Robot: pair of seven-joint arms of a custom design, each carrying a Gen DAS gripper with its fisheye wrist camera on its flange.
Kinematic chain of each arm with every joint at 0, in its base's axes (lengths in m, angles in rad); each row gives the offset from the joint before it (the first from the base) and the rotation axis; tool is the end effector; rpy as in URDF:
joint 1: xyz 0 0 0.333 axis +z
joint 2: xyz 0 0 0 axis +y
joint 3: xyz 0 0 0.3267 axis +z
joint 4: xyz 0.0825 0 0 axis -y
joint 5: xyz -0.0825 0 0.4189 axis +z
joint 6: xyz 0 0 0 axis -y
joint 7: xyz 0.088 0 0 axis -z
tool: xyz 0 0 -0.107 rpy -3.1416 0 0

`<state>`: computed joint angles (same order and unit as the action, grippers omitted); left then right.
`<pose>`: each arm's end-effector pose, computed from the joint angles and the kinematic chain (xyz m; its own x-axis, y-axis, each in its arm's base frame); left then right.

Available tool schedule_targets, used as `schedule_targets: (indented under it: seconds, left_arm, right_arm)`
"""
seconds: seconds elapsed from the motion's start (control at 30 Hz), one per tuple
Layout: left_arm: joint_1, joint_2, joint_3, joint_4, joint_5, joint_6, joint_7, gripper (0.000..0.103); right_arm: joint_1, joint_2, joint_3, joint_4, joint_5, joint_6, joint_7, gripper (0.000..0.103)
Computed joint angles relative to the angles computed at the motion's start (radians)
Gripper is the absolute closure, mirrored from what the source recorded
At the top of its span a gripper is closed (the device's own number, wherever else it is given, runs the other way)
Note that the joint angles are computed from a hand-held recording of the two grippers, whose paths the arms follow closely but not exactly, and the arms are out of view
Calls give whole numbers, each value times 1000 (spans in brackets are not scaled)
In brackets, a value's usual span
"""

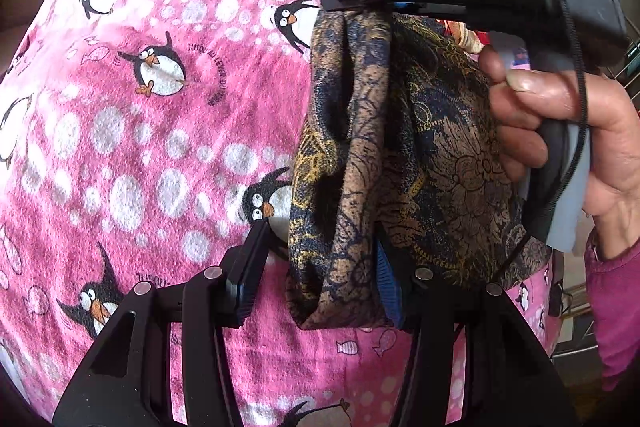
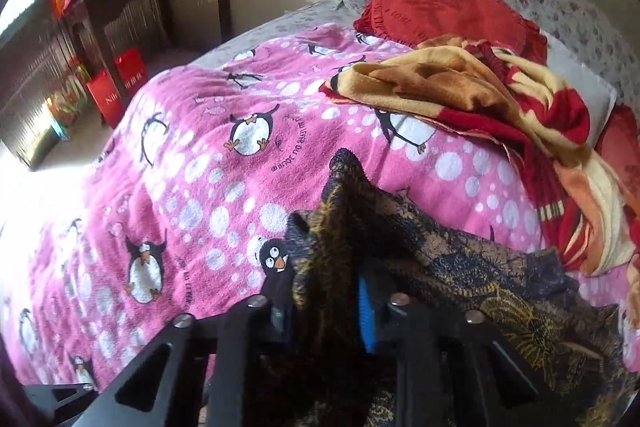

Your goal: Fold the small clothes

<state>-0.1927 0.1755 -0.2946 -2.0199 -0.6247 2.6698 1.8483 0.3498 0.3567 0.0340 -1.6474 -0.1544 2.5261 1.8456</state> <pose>0.5852 -0.2830 0.4065 -0.3225 -0.8504 0.4157 -0.8937 0.1289 -0.4297 0.6828 0.2741 0.4605 0.2073 -0.9782 -0.0103 -0.8439 -0.1735 -0.5077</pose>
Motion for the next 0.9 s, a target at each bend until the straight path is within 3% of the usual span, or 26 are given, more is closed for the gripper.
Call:
schedule_targets:
  seconds: [0.2, 0.6, 0.9]
  left_arm:
    - [-4, 29, 9, 42, 56, 0, -45, 53]
    - [6, 58, 3, 89, 112, -13, -82, 52]
    - [-15, 86, -9, 108, 163, 20, -146, 52]
  right_arm:
    - [-54, -62, 37, -72, 157, 53, -61, 87]
    - [-36, -85, 25, -99, 131, 61, -41, 87]
    - [-45, -98, 31, -104, 151, 51, -66, 87]
